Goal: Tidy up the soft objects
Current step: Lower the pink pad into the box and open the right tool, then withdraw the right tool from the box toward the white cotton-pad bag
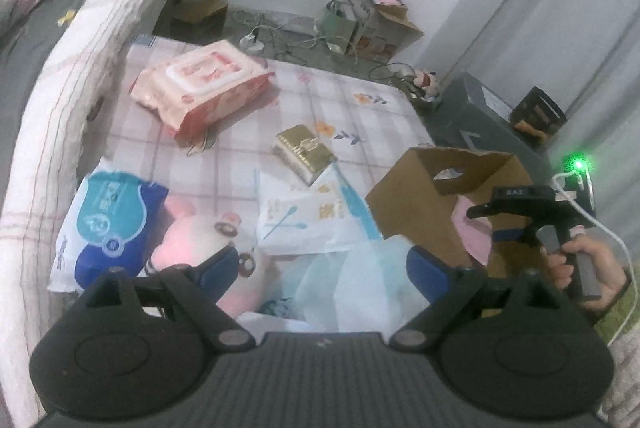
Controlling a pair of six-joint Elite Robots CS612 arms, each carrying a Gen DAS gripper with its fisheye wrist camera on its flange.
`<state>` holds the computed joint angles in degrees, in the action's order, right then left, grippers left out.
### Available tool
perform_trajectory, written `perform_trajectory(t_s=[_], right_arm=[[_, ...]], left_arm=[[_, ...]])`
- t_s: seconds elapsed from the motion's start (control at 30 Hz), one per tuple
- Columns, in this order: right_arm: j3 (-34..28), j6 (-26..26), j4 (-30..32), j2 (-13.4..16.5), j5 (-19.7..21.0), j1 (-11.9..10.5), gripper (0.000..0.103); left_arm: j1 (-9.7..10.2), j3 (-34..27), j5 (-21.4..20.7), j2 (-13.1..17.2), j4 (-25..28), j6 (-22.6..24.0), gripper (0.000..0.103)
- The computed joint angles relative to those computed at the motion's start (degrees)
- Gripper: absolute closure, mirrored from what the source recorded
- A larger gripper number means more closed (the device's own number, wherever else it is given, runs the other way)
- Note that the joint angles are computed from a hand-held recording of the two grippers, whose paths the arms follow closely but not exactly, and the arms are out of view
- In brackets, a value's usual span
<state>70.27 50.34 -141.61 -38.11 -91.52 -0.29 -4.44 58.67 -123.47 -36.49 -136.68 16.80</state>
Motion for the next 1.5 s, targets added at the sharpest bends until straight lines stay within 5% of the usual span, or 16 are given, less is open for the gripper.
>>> perform_trajectory(t_s=[0.33, 0.67, 1.0, 1.17, 1.5], right_arm=[[-3.87, -3.19, 2.19, 2.53, 0.59, -0.09, 0.021], [-3.46, -28.35, 2.27, 1.8, 0.58, -0.21, 0.024], [-2.87, -46.04, -1.96, 1.82, 1.25, 0.47, 0.027], [-2.76, -45.53, -2.09, 1.33, -0.05, 0.44, 0.025], [-3.52, -34.48, -6.79, 2.62, -2.07, 0.88, 0.023]], left_arm=[[0.81, -1.24, -1.09, 1.38, 2.25, -0.19, 0.011], [1.35, -1.99, -0.68, 2.02, 3.23, -0.77, 0.011], [1.12, -1.11, 0.0, 1.53, 2.12, 0.06, 0.011], [1.02, -0.48, 0.64, 1.2, 1.31, 0.59, 0.011], [1.13, 0.14, 0.75, 0.75, 0.81, 0.6, 0.011]])
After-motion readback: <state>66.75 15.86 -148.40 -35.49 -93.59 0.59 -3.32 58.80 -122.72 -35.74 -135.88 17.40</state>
